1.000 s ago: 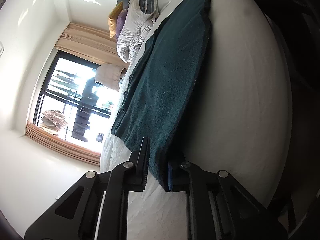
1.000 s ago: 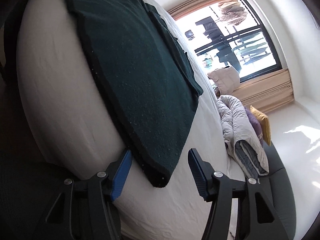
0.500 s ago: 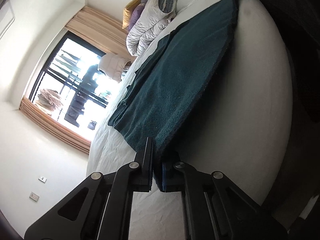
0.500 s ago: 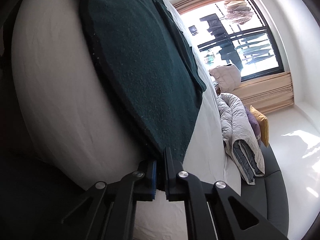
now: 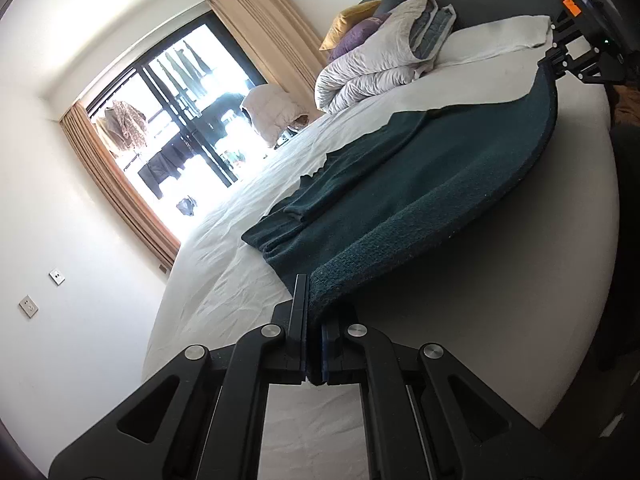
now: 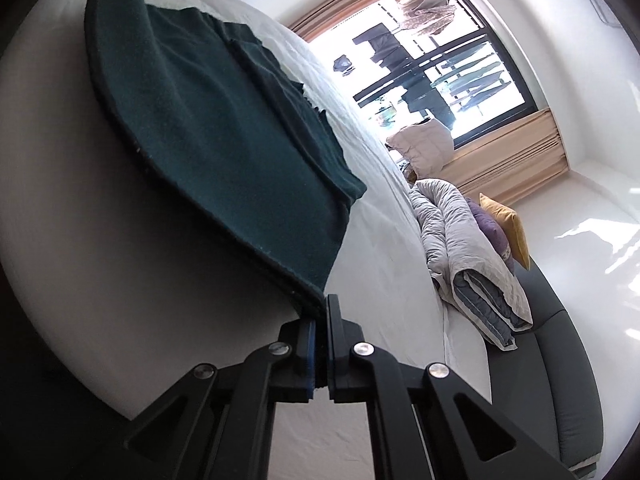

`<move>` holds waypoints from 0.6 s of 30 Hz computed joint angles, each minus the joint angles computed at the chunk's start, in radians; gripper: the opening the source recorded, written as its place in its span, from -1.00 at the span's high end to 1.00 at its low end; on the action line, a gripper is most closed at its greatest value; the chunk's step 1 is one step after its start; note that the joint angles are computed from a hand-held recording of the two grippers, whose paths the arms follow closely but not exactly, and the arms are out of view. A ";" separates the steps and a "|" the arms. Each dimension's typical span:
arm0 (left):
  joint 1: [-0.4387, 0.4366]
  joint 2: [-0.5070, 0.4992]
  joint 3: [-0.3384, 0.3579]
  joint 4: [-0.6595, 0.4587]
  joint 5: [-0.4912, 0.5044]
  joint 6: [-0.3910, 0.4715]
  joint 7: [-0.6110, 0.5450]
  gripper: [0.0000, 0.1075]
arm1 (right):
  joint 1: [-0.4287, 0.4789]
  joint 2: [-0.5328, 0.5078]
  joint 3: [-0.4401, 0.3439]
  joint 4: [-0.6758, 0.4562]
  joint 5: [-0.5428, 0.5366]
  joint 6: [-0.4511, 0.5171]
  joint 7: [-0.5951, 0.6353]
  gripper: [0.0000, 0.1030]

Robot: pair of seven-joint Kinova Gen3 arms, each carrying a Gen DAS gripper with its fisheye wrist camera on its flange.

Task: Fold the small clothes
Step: 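Grasp the sweater hem edge with both grippers, then lift the hem with both grippers, fold it over toward the collar, release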

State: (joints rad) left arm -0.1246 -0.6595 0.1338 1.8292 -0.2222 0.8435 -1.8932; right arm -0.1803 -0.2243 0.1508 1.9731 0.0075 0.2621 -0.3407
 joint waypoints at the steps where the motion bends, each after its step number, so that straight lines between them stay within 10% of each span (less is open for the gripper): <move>1: -0.003 0.009 -0.004 -0.016 0.004 0.005 0.004 0.94 | -0.002 0.010 0.000 -0.025 -0.010 0.012 -0.009 0.95; 18: 0.001 0.353 -0.145 -0.400 0.062 0.031 0.017 0.94 | 0.072 0.251 -0.158 -0.426 0.029 0.127 -0.233 0.95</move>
State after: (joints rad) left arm -0.1239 -0.3062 -0.0116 1.4296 -0.1603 0.8747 -1.8761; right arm -0.1086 0.0264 -0.0072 1.5470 0.0361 0.3891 -0.5741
